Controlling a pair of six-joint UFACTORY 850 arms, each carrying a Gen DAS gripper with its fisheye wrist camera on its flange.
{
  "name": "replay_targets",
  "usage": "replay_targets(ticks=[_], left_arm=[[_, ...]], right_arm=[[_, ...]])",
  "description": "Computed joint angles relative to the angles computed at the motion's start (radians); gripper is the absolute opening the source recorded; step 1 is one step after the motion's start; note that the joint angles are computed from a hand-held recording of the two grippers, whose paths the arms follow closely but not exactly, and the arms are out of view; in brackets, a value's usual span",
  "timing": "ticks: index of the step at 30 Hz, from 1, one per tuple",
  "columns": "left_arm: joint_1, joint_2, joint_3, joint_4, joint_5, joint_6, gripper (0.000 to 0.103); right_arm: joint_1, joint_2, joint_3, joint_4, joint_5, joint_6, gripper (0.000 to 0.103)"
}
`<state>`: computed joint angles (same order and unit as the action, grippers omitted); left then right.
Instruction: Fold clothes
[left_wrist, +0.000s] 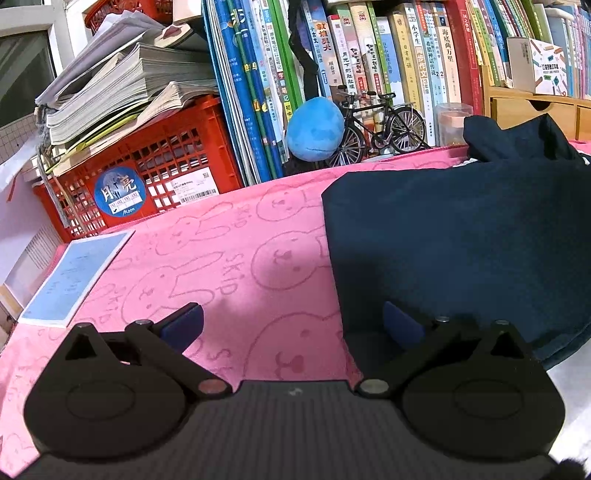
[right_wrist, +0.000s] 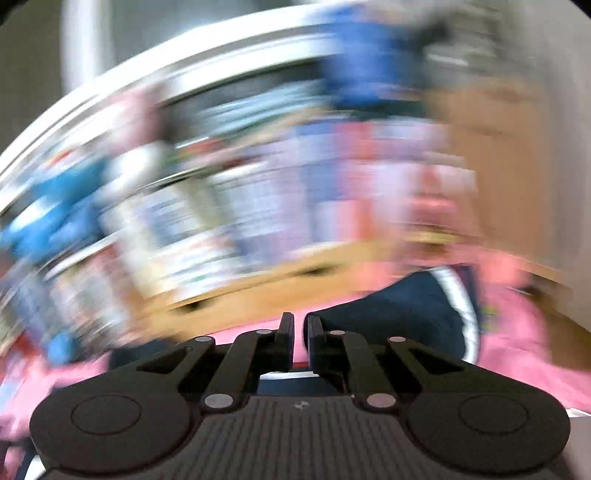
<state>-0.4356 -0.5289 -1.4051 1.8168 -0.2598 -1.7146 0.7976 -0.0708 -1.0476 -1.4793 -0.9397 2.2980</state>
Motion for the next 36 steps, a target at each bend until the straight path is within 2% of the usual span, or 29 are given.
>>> replay_targets(ticks=[3,5,7,8,9,10,12,14,16,18,20,21,23,26,27,28,29,30,32,33,34,35,36], left_arm=[[0.004,0.0,-0.002,-0.014,0.015,0.003,0.103],[0.015,-0.001,-0.007,-0.047,0.044,0.017,0.103],[0.027,-0.002,-0.014,-0.103,0.08,0.048,0.103],[0.033,-0.003,-0.016,-0.136,0.095,0.069,0.103],[0.037,-0.004,-0.019,-0.172,0.106,0.091,0.103],[0.04,-0.004,-0.02,-0.197,0.112,0.107,0.103],[0.043,-0.004,-0.021,-0.231,0.117,0.127,0.103],[0.039,-0.003,-0.019,-0.208,0.104,0.11,0.103],[0.03,-0.003,-0.016,-0.156,0.077,0.075,0.103],[0.025,-0.003,-0.014,-0.13,0.061,0.06,0.103],[0.021,-0.003,-0.014,-0.113,0.05,0.052,0.103],[0.02,-0.003,-0.013,-0.108,0.045,0.05,0.103],[0.016,-0.003,-0.013,-0.098,0.036,0.045,0.103],[0.014,-0.003,-0.011,-0.088,0.029,0.039,0.103],[0.015,-0.003,-0.011,-0.088,0.031,0.038,0.103],[0.016,-0.003,-0.012,-0.091,0.035,0.039,0.103],[0.018,-0.003,-0.012,-0.098,0.041,0.042,0.103],[0.021,-0.003,-0.013,-0.104,0.047,0.045,0.103],[0.024,-0.003,-0.015,-0.119,0.058,0.054,0.103],[0.026,-0.003,-0.015,-0.128,0.063,0.059,0.103],[0.028,-0.004,-0.016,-0.137,0.069,0.064,0.103],[0.03,-0.004,-0.017,-0.146,0.074,0.069,0.103],[0.032,-0.004,-0.018,-0.157,0.081,0.075,0.103]], right_arm=[[-0.006,-0.212,-0.234,-0.03,0.207,-0.155,0.009],[-0.013,-0.336,-0.376,0.052,0.347,-0.334,0.009],[-0.003,-0.462,-0.527,0.213,0.411,-0.543,0.01],[0.008,-0.509,-0.587,0.296,0.413,-0.648,0.013],[0.018,-0.555,-0.645,0.38,0.407,-0.752,0.024],[0.029,-0.585,-0.686,0.451,0.377,-0.856,0.044],[0.058,-0.597,-0.703,0.49,0.301,-0.954,0.065],[0.082,-0.567,-0.653,0.404,0.254,-0.93,0.07],[0.112,-0.515,-0.573,0.292,0.18,-0.857,0.087],[0.126,-0.512,-0.551,0.208,0.062,-0.828,0.091],[0.14,-0.531,-0.553,0.16,-0.104,-0.842,0.091],[0.138,-0.537,-0.555,0.156,-0.145,-0.851,0.091],[0.122,-0.547,-0.561,0.158,-0.166,-0.835,0.091],[0.076,-0.541,-0.586,0.302,-0.093,-0.713,0.089],[0.053,-0.546,-0.614,0.387,-0.069,-0.664,0.082],[0.023,-0.543,-0.632,0.455,-0.023,-0.631,0.068],[-0.001,-0.533,-0.634,0.481,0.032,-0.584,0.06],[-0.009,-0.525,-0.637,0.465,0.075,-0.557,0.059],[-0.019,-0.471,-0.59,0.308,0.259,-0.487,0.062],[-0.018,-0.436,-0.564,0.203,0.364,-0.458,0.068],[-0.013,-0.399,-0.542,0.098,0.435,-0.403,0.087],[-0.01,-0.373,-0.516,-0.006,0.464,-0.317,0.1],[-0.003,-0.354,-0.492,-0.111,0.454,-0.228,0.103]])
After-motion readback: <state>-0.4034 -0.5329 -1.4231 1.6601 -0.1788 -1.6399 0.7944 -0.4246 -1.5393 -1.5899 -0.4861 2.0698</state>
